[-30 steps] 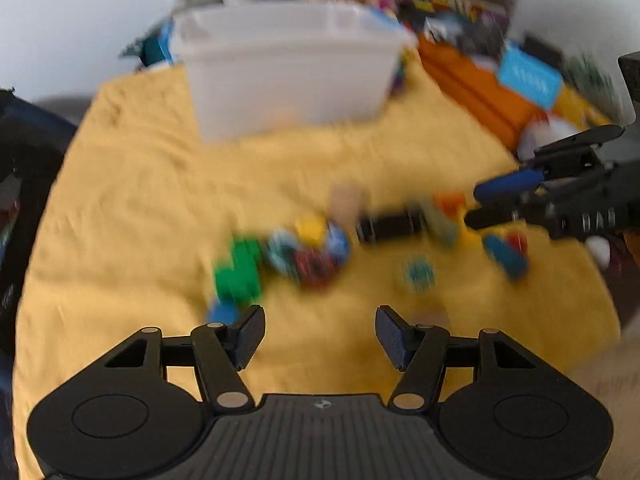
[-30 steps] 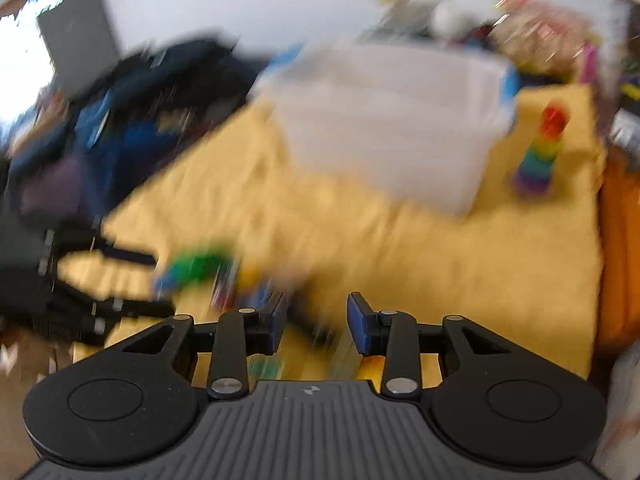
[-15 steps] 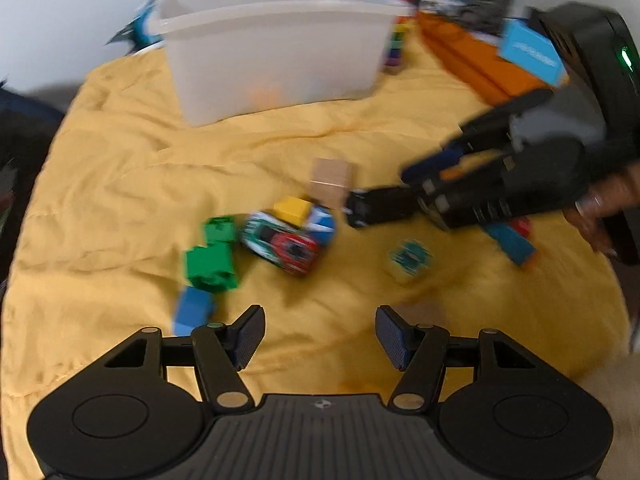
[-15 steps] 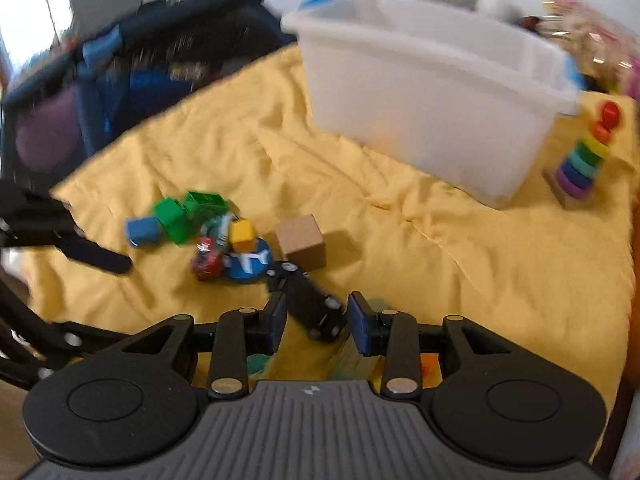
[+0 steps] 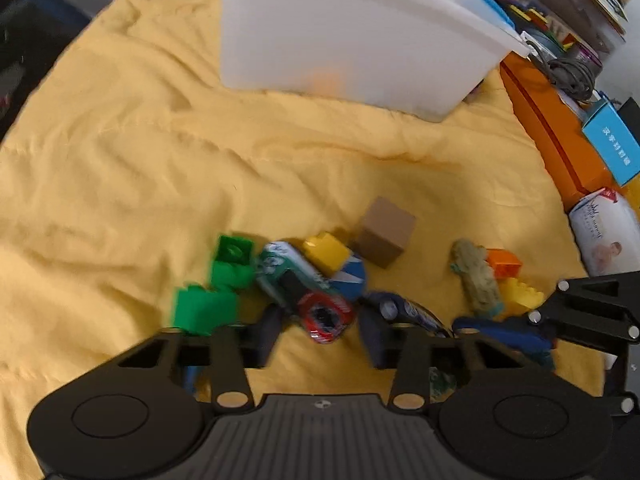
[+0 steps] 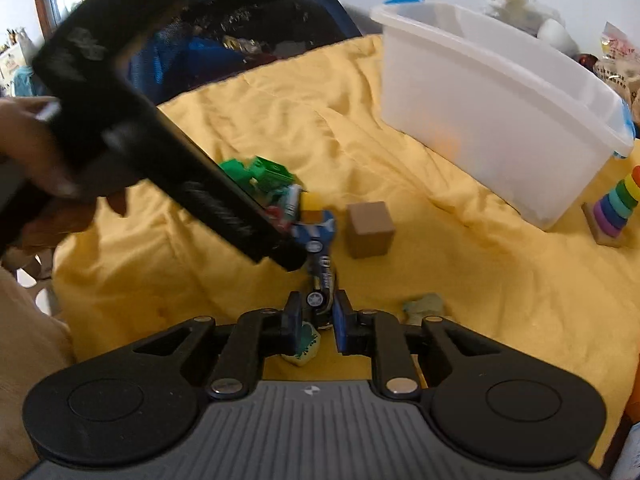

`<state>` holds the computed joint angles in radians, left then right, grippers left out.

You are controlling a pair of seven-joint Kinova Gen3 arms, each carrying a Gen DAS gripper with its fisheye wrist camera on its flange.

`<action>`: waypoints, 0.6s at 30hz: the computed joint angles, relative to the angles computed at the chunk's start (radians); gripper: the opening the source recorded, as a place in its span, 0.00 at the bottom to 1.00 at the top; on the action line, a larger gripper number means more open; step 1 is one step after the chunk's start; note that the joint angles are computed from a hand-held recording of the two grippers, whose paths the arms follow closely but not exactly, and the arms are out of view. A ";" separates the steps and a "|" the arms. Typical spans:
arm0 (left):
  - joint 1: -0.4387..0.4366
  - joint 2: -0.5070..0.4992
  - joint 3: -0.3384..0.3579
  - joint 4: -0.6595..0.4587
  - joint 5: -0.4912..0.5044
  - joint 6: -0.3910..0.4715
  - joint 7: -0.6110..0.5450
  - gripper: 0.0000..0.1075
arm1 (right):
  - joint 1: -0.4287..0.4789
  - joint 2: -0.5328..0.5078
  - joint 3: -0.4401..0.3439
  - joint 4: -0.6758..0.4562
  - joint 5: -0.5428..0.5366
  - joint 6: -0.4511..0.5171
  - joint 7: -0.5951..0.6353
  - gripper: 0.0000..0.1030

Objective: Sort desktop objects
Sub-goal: 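Grasp the green-and-red race car with the left tool while the right tool grasps the black car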

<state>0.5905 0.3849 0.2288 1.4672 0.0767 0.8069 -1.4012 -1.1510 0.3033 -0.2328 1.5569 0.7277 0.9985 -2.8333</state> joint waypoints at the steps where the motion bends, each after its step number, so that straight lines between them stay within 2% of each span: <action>1: -0.007 -0.003 0.005 0.006 0.003 -0.008 -0.018 0.33 | 0.000 0.000 0.000 0.004 -0.001 -0.009 -0.007 0.18; 3: -0.021 -0.005 0.010 0.010 0.012 -0.006 -0.045 0.33 | -0.004 0.006 0.008 0.002 0.008 -0.013 -0.034 0.19; 5: -0.020 -0.012 0.008 0.019 0.002 -0.002 -0.065 0.33 | -0.011 0.004 0.020 0.007 0.028 -0.010 -0.089 0.24; 7: -0.033 -0.028 0.014 0.035 0.004 0.007 -0.106 0.33 | 0.001 0.000 0.025 0.022 0.033 -0.032 -0.130 0.33; 9: -0.052 -0.047 0.027 0.047 0.022 0.033 -0.159 0.33 | 0.026 0.002 0.022 0.031 0.020 -0.062 -0.131 0.35; 12: -0.064 -0.076 0.040 0.070 0.045 0.070 -0.234 0.33 | 0.057 0.018 0.023 0.027 -0.024 -0.093 -0.116 0.32; 14: -0.064 -0.085 0.045 0.093 0.037 0.074 -0.250 0.33 | 0.056 0.015 0.020 0.039 -0.002 -0.102 -0.157 0.25; 16: -0.046 -0.095 0.030 0.111 0.030 0.052 -0.262 0.33 | 0.020 0.014 0.043 0.027 0.018 -0.055 -0.183 0.13; 18: -0.034 -0.097 0.026 0.112 0.018 0.046 -0.257 0.34 | -0.068 0.023 0.125 0.002 0.032 0.027 -0.173 0.13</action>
